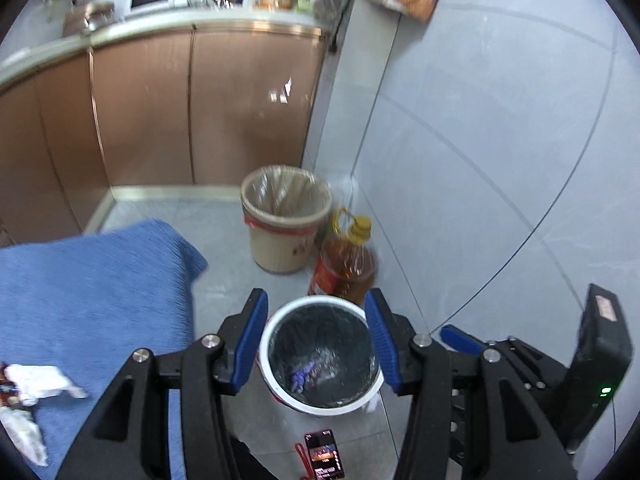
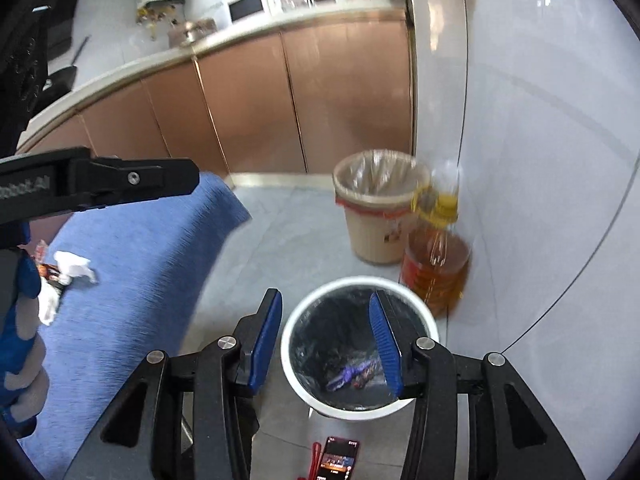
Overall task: Collect trash
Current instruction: 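Move both tools back over the table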
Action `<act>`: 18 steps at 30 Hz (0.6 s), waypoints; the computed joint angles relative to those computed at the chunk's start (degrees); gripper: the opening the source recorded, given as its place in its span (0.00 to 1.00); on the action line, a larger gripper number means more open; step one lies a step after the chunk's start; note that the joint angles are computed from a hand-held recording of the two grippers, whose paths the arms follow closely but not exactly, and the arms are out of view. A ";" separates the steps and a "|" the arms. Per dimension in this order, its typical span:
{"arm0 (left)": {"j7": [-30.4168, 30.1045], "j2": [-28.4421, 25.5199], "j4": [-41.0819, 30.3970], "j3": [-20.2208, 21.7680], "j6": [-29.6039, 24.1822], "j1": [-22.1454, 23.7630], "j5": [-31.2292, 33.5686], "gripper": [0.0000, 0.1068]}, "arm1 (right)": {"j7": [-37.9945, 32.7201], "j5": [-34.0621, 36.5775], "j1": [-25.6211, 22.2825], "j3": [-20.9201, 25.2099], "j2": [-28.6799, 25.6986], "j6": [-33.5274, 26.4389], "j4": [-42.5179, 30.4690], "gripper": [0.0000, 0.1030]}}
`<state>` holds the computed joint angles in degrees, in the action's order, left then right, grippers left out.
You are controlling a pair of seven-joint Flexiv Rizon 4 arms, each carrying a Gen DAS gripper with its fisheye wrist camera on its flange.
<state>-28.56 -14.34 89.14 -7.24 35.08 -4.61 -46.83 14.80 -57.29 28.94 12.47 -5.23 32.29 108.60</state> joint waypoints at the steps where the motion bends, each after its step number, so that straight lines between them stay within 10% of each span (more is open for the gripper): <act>1: 0.54 0.84 0.51 0.13 0.22 0.28 -0.94 0.46 | -0.14 -0.79 0.87 0.40 0.12 -2.17 -1.19 0.45; 18: 8.49 12.01 2.66 8.10 -4.06 6.57 -15.37 0.55 | -8.51 -15.35 16.49 1.52 -4.99 -23.46 -21.27 0.61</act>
